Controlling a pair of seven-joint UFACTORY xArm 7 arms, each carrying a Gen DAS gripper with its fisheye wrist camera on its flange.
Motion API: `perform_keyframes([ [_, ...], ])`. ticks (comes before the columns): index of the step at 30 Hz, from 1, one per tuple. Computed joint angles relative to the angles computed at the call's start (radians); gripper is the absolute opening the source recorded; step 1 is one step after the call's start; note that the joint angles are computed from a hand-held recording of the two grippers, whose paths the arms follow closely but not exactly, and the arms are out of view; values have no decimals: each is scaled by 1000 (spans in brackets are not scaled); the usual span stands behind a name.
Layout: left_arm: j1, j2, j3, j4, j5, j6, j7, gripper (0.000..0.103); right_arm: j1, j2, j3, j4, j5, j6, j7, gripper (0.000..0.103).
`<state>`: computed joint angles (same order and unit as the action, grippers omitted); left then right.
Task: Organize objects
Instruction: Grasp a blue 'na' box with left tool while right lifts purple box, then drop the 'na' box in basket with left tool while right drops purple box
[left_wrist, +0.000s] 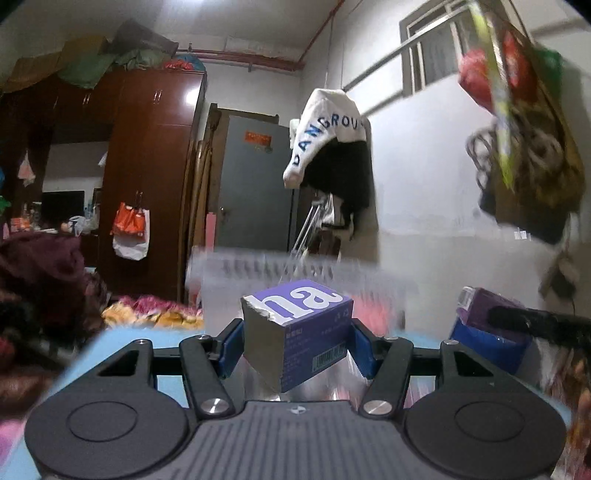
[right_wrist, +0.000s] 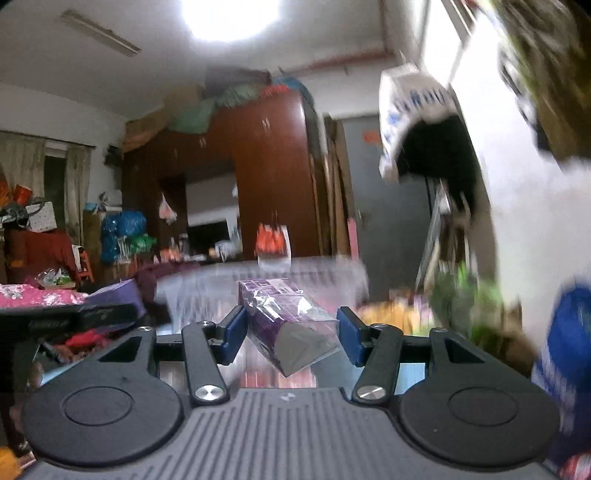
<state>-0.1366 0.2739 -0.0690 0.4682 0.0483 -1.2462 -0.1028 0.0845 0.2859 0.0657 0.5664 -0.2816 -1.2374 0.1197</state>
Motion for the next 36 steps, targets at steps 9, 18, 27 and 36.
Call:
perform_keyframes([
  [9,108,18,-8,517,265,751,-303,86,103,85,1,450,157,501,-153,85],
  [18,86,-103,16,174,137,492,-149,101,-52,27,4,153,-138,314,52,103],
  [27,133,-45,12,114,278,563,-214,96,-171,77,35,208,-522,518,255,102],
  [36,136,6,3,145,248,594,-186,92,-179,93,67,246,-562,597,246,72],
])
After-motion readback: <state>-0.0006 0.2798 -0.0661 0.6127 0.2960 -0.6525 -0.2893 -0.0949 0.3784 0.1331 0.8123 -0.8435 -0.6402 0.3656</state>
